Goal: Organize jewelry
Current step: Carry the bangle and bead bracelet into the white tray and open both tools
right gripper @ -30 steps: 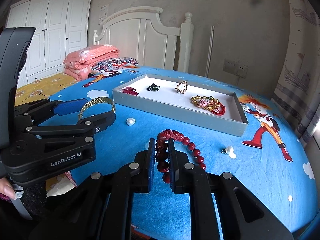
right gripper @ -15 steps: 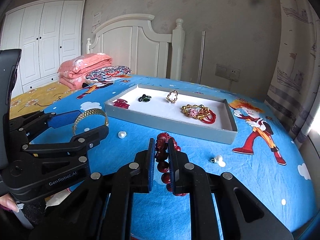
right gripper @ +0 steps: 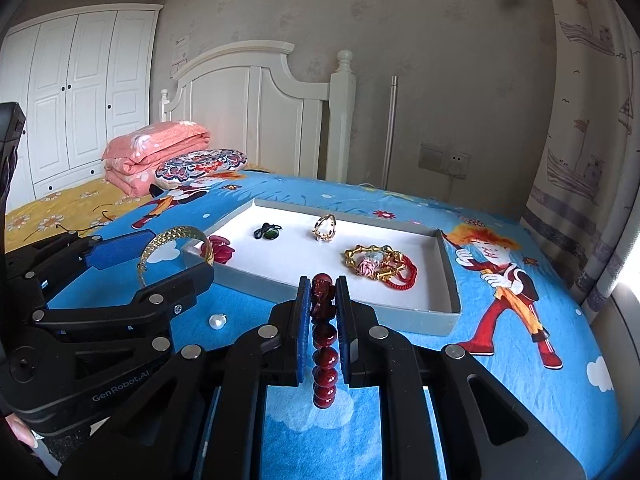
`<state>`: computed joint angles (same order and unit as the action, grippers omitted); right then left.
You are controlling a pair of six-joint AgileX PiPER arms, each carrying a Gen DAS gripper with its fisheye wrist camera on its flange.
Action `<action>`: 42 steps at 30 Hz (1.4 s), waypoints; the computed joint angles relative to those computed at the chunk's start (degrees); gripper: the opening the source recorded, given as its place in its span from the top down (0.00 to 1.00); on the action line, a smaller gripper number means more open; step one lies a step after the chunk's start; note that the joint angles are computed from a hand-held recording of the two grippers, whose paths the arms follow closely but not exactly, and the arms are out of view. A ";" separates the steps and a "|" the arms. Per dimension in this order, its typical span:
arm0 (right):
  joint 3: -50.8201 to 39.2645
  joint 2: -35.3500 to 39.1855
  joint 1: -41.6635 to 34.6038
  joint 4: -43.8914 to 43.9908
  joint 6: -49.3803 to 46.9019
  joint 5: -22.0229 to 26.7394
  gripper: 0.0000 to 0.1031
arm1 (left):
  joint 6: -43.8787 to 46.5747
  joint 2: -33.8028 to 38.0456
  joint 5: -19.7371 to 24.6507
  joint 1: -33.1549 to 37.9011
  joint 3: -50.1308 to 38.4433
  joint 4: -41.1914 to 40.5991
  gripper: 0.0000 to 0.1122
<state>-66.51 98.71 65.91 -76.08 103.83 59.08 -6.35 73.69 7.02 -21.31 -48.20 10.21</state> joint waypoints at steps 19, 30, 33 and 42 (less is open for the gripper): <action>-11.10 3.19 -12.98 2.76 -12.27 -6.05 0.87 | 3.69 15.38 7.69 2.06 -21.20 -5.73 0.48; -21.00 9.90 -24.41 15.88 -24.14 -13.98 0.87 | -1.19 32.82 21.48 2.49 -44.24 -2.75 0.47; -22.59 11.69 -26.20 19.62 -25.60 -14.39 0.84 | -1.61 36.78 25.39 2.74 -49.08 -3.16 0.47; -16.53 8.86 -25.47 17.65 -19.55 -16.98 0.50 | -5.10 34.92 22.48 3.42 -44.00 0.30 0.31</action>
